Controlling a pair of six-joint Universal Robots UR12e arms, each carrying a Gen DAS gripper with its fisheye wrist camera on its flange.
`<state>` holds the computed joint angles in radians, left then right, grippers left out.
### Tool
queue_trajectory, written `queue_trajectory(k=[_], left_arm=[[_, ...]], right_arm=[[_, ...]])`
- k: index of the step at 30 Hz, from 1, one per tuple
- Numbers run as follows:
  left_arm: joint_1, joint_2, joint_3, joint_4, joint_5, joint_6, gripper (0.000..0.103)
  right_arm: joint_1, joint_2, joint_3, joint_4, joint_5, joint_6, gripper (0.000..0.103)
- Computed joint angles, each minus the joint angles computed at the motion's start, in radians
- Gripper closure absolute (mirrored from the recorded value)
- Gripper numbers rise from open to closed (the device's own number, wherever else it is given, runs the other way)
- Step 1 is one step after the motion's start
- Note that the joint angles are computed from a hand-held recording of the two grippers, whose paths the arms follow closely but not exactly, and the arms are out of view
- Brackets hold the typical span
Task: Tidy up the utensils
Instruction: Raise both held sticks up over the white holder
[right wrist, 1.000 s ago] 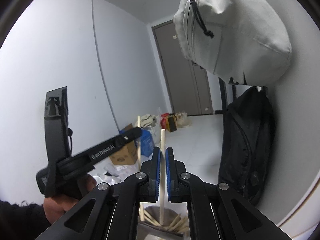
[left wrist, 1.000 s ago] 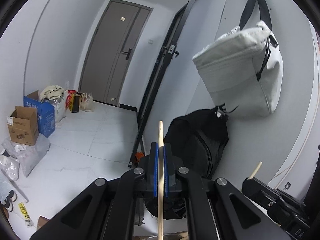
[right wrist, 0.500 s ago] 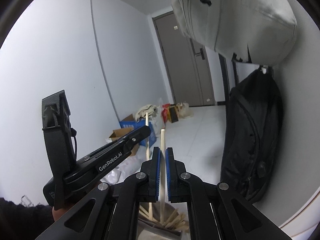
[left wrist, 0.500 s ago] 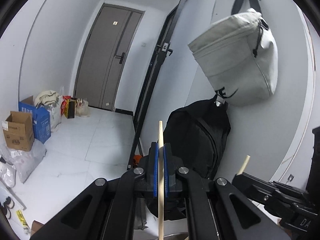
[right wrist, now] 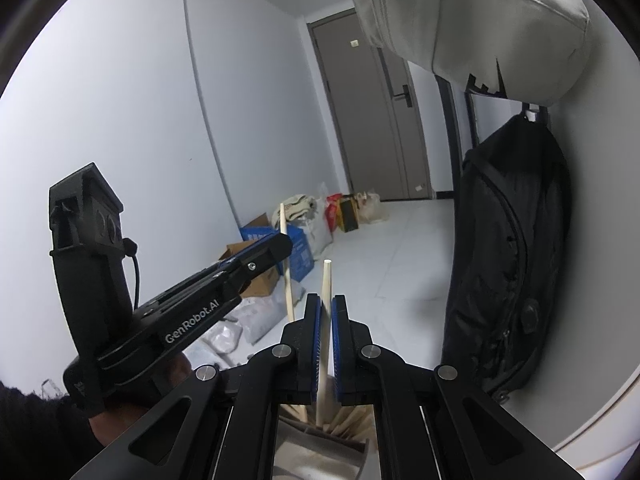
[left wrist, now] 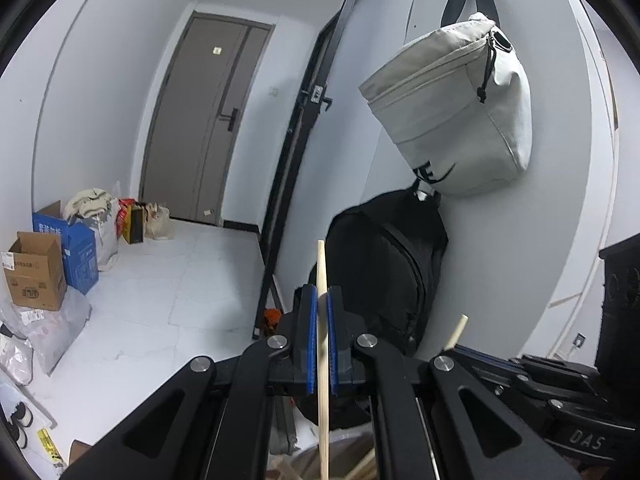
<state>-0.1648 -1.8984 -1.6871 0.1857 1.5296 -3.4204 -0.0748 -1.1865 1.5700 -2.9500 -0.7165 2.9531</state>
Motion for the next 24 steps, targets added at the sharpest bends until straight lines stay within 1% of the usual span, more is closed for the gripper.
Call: queue_trajectory(k=[3,5,9,12,17,20,24], left_arm=[[0.003,0.01,-0.01,-0.023,-0.02,0.01,0.102],[0.001,0.018,-0.018,-0.034,-0.021,0.025,0.102],[0.004,0.027,-0.034,-0.04,-0.048,0.045,0.102],[0.004,0.037,-0.043,-0.064,-0.061,0.055,0.102],[0.002,0.053,-0.06,-0.088,-0.067,0.08,0.102],[0.001,0.06,-0.063,-0.104,-0.071,0.081,0.102],[0.002,0.067,-0.069,-0.115,-0.076,0.072,0.102]], right_arm=[[0.002,-0.008,0.01,0.011,-0.001,-0.03,0.099],[0.003,-0.011,0.014,0.023,-0.002,-0.048,0.099],[0.001,-0.015,0.029,0.033,-0.008,-0.055,0.099],[0.0,-0.019,0.037,0.049,-0.011,-0.056,0.099],[0.004,-0.026,0.047,0.083,-0.023,-0.094,0.099],[0.005,-0.028,0.052,0.079,-0.022,-0.107,0.099],[0.006,-0.021,0.046,0.101,-0.025,-0.095,0.099]])
